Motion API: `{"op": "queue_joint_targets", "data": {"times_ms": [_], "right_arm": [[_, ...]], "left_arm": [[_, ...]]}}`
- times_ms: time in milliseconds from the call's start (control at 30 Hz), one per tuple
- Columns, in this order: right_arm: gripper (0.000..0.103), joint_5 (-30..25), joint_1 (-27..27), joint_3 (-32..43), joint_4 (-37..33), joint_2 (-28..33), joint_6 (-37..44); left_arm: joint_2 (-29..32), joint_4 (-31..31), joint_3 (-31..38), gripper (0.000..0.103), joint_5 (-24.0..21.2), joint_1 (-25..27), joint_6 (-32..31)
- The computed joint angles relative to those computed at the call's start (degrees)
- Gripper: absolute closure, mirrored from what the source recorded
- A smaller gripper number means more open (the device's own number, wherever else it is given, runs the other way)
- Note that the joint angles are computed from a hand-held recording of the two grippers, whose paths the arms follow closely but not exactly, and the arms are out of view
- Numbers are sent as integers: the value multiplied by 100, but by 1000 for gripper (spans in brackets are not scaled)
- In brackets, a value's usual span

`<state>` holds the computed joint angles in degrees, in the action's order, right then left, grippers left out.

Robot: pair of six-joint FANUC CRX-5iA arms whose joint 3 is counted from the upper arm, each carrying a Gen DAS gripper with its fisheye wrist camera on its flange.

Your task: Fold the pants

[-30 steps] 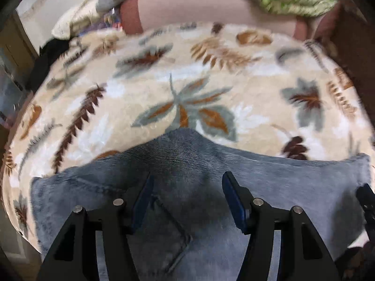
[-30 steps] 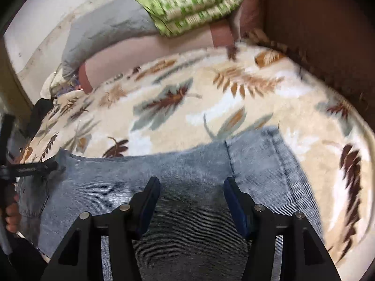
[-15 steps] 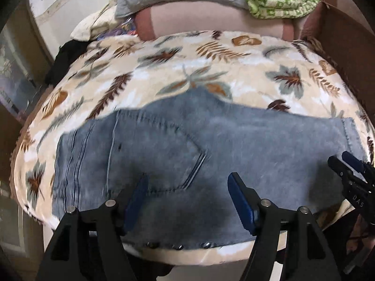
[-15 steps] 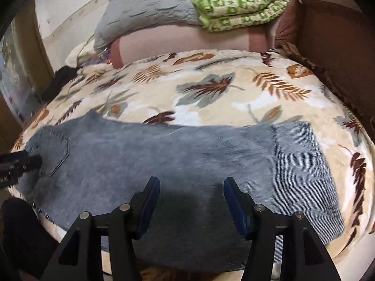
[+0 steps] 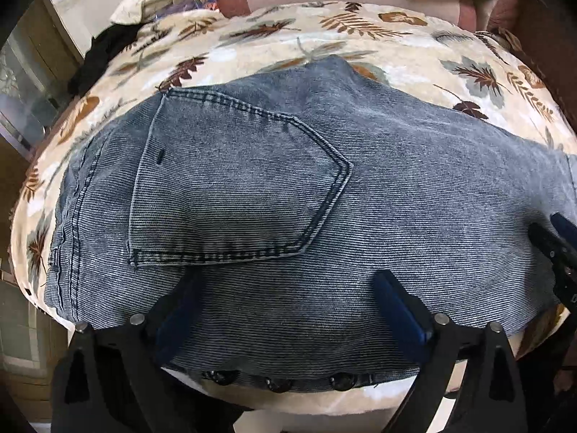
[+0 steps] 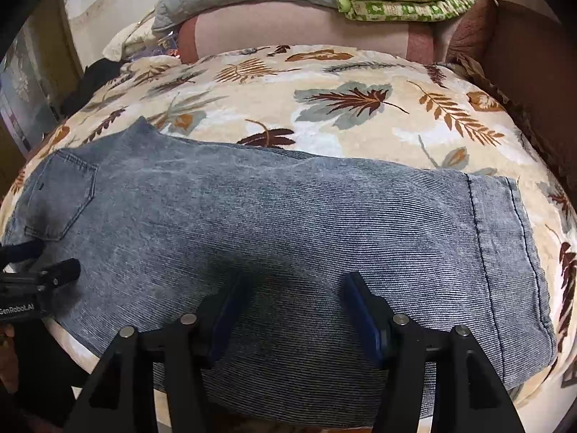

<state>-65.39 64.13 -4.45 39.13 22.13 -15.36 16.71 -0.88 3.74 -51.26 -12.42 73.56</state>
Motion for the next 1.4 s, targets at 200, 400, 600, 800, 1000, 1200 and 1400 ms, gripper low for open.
{"op": "queue_joint_targets", "data": {"times_ms": [200, 400, 600, 800, 1000, 1200, 1400], "right_arm": [[35, -112, 4, 106, -57, 75, -70], [28, -235, 36, 207, 19, 189, -52], [28, -287, 78, 228, 225, 184, -444], [28, -359, 143, 508, 886, 463, -214], [28, -141, 84, 693, 723, 595, 131], [27, 6, -33, 681, 296, 587, 224], [25, 91, -40, 608, 323, 539, 308]], "left_arm": [[-197, 283, -468, 3, 534, 87, -198], [-305, 315, -473, 3, 285, 72, -341], [-679, 439, -551, 3, 672, 308, -501], [-260, -364, 535, 3, 432, 616, 573], [878, -913, 2026, 3, -898, 737, 1095], [1407, -957, 2522, 0, -1457, 758, 1140], [1470, -1089, 2671, 0, -1581, 683, 1095]]}}
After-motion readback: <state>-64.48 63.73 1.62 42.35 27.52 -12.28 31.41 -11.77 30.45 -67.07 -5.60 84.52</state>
